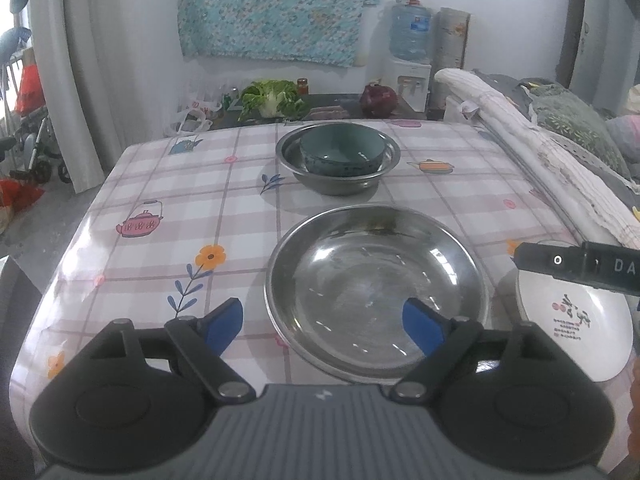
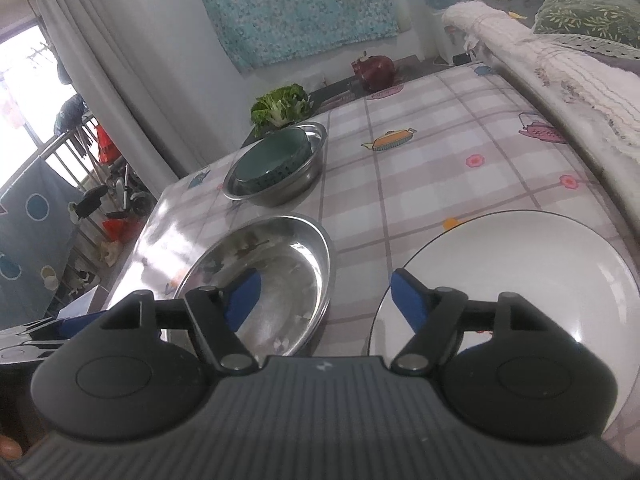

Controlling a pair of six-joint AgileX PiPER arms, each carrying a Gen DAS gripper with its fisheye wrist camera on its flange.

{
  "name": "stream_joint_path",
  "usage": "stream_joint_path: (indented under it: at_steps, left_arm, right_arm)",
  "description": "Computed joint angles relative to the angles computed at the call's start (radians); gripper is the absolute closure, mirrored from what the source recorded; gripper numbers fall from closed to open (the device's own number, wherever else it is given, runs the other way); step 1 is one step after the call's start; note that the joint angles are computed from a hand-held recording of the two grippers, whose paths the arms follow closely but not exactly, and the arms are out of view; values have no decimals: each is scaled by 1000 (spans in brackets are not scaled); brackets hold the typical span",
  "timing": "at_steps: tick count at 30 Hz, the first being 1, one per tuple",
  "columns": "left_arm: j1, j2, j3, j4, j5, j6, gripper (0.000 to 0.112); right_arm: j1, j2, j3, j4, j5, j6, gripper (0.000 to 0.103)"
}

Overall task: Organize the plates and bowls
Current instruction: 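Move both grippers to the white printed plate and close them on its rim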

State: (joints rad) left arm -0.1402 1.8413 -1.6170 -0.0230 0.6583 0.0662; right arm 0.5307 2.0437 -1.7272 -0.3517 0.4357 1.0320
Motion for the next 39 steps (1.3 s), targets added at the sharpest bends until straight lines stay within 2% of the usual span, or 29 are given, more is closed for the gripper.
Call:
stream_joint_path:
  at_steps: [7, 12, 17, 23, 27, 28, 29, 31, 33, 36, 39]
  left_arm:
    - [-48, -27, 27, 39, -6, -33, 24]
    - [-74, -54, 68, -48, -27, 28, 23]
    - [-111, -92, 168, -258, -110, 199, 18]
    - [-181, -88, 276, -511, -225, 399, 18]
    - [-201, -47, 308, -750, -291, 582, 20]
    - [-208, -32, 302, -766, -298, 585, 21]
    - [-214, -18, 292, -745, -300, 554, 23]
    - [-228, 14, 260, -667, -290, 457, 36]
    - [-225, 34, 244, -663, -271, 440, 43]
    - [-231, 56, 226, -618, -260, 387, 46]
    - [-252, 79, 194, -457, -252, 254, 49]
  right_arm:
    - [-14, -70, 115, -51, -64, 61, 31]
    - [-22, -154, 247, -187, -106, 202, 30]
    - [-33, -276, 442, -436, -128, 473, 30]
    - [-58, -395, 659, -731, -129, 824, 30]
    - [-80, -411, 714, -807, -104, 891, 30]
    - [-92, -411, 722, -810, -103, 887, 30]
    - [-104, -408, 728, -813, -110, 881, 32]
    - [-130, -399, 735, -820, -127, 874, 33]
    - [-156, -378, 726, -790, -147, 826, 38]
    - [-177, -344, 698, -729, -162, 737, 46]
    - [-193, -302, 665, -687, -180, 668, 52]
